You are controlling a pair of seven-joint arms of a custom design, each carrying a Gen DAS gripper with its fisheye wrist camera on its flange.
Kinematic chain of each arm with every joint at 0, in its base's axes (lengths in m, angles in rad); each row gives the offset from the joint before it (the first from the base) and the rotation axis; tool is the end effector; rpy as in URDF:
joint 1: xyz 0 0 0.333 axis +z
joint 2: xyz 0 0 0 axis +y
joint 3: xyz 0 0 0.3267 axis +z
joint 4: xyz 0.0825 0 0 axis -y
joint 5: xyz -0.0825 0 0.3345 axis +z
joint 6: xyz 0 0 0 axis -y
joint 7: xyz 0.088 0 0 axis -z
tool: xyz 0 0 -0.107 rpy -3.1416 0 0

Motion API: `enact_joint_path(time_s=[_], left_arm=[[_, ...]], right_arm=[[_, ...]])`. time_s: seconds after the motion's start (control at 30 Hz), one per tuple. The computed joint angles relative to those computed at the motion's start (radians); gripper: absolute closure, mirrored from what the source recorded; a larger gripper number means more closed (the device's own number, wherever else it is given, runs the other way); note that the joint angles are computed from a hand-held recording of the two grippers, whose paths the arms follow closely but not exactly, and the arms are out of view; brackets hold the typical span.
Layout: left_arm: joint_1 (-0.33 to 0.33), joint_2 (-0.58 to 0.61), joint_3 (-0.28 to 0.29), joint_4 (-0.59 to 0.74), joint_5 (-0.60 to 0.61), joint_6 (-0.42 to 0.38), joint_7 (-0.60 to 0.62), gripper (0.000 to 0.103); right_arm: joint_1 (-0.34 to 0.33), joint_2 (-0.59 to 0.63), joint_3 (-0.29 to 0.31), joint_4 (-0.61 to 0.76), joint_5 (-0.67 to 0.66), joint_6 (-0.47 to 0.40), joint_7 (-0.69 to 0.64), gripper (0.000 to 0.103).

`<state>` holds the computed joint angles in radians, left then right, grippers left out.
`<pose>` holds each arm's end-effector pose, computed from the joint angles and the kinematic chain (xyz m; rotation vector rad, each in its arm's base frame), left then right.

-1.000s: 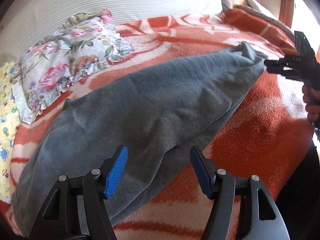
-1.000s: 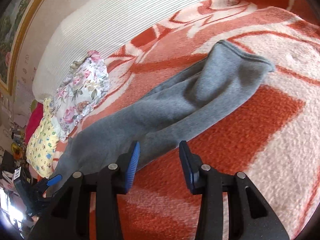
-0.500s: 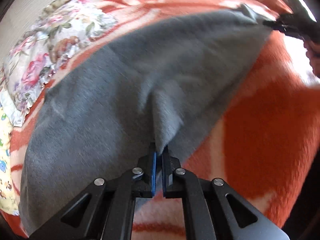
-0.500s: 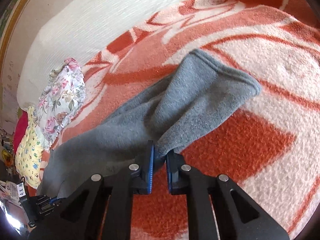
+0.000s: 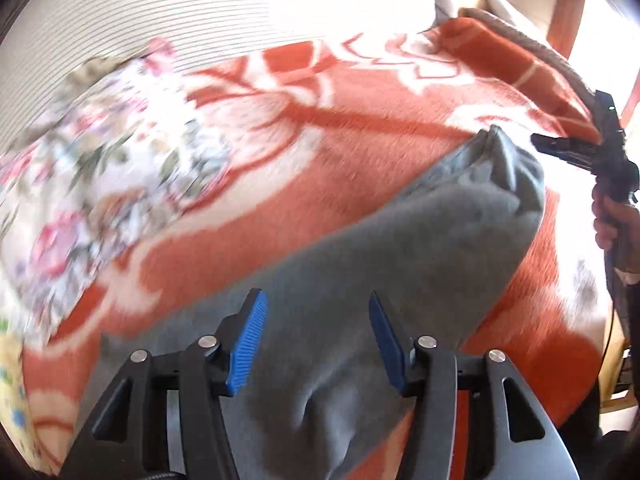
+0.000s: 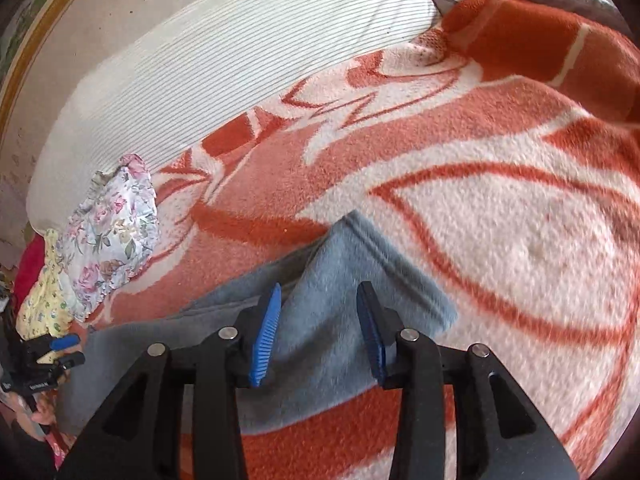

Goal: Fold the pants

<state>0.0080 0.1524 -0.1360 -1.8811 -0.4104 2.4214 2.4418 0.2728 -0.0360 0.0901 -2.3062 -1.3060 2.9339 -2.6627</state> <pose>0.5847 -0.0726 0.5033 -1.1570 2.6079 -0.6857 0.4310 0.2301 0.4437 -1.2285 2.0061 -0.4649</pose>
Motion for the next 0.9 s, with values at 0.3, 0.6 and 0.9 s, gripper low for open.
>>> enact_joint_path(time_s=[0.3, 0.6, 0.9], left_arm=[[-0.083, 0.277, 0.009, 0.266, 0.265, -0.106, -0.006, 0.042], [-0.003, 0.21, -0.029, 0.163, 0.16, -0.047, 0.103, 0.093], [-0.043, 0.212, 0.027, 0.15, 0.261, -0.024, -0.052, 0.075]], right_arm=[[0.002, 0.157, -0.039, 0.129, 0.428, -0.078, -0.614, 0.053], [0.075, 0.166, -0.126, 0.172, 0.16, -0.036, -0.407, 0.089], [0.032, 0.199, -0.113, 0.14, 0.348, 0.006, -0.435, 0.063]])
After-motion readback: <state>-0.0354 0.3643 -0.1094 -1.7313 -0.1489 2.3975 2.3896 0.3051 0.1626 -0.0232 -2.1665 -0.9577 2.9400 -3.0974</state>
